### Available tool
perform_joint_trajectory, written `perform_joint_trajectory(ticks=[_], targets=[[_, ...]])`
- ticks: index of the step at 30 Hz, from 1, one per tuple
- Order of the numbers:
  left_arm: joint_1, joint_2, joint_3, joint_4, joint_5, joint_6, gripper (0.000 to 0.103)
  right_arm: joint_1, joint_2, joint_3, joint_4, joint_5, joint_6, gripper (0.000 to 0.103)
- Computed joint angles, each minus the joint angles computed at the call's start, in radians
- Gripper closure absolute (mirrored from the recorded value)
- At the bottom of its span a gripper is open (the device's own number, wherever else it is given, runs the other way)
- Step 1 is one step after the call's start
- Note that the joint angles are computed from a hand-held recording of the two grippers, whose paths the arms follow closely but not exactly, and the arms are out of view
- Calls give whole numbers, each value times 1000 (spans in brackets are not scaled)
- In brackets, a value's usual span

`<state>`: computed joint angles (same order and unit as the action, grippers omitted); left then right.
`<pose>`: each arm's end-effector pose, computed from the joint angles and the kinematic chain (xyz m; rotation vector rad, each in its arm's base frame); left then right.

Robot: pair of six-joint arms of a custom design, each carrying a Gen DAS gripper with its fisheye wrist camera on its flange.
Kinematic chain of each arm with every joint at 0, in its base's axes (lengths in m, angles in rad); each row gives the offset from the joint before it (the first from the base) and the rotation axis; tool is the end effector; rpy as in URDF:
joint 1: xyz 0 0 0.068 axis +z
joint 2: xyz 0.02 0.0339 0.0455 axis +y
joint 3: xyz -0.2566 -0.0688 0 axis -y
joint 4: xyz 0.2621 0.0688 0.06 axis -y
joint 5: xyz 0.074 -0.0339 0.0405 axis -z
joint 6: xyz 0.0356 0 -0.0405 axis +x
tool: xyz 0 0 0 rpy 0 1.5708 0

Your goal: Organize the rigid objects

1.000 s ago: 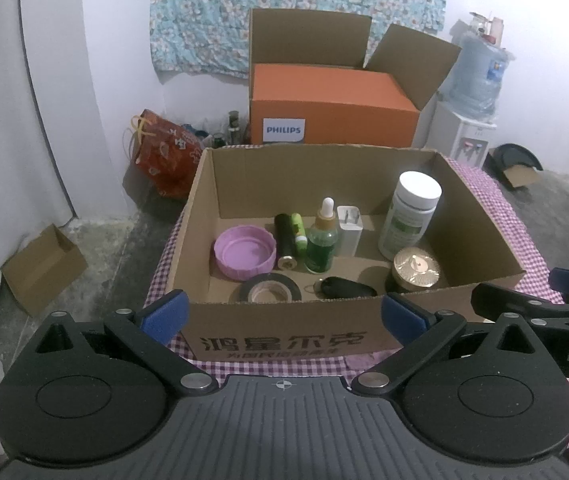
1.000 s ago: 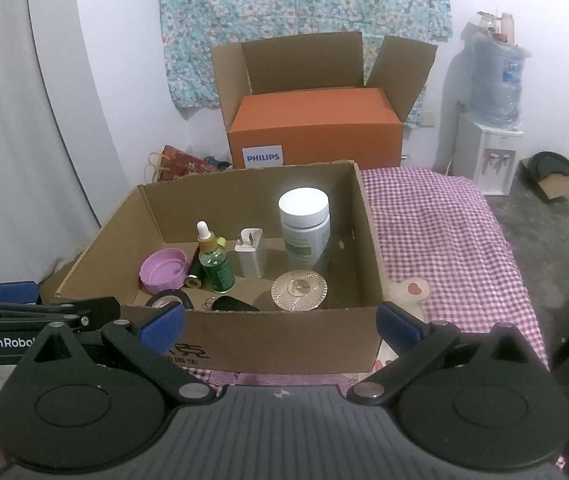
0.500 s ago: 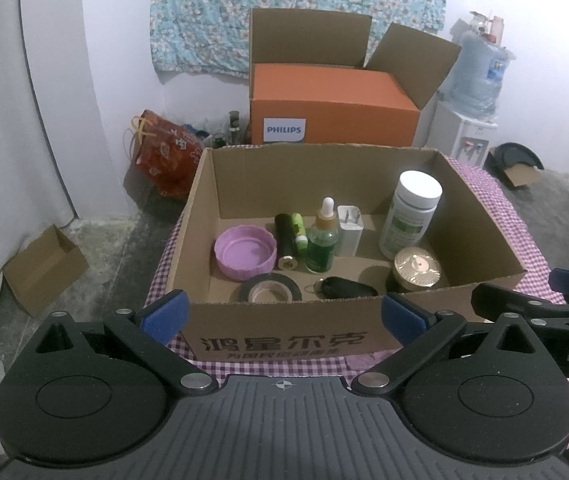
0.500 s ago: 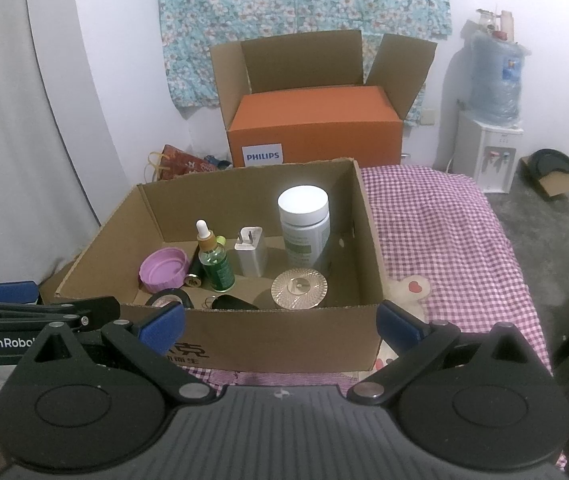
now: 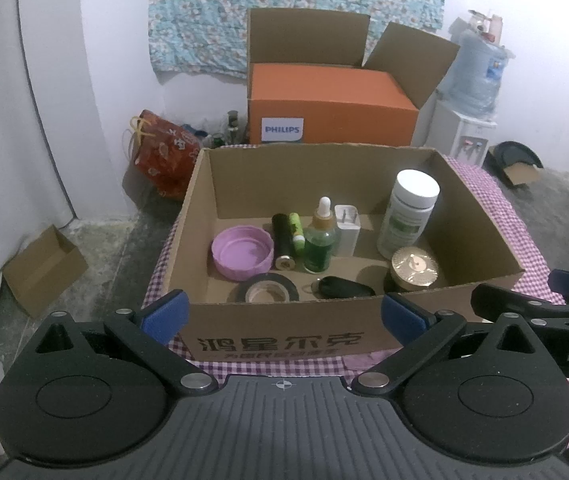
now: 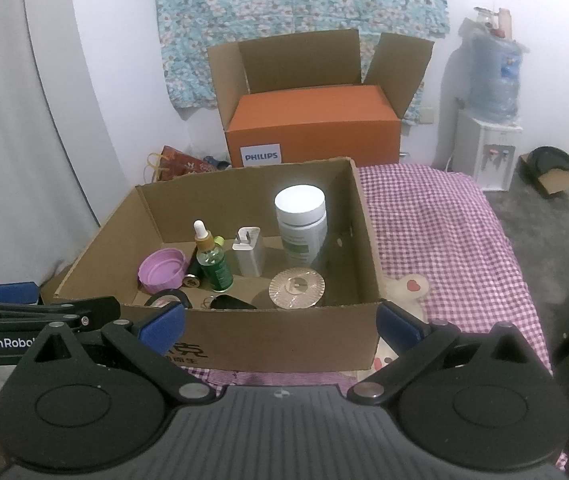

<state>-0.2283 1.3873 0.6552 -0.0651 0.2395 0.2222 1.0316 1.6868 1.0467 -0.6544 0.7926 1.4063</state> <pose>0.2748 -0.0725 0.1575 0.6383 2.2692 -0.2862 0.1875 0.2639 0.1647 0.5619 2.2432 -0.0316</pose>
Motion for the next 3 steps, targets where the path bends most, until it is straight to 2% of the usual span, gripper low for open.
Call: perform_joint_trajectory(ticks=[3], targets=[[-1,-2,1,-4,0,-1,0,3,1,0,-3,1,8,0]])
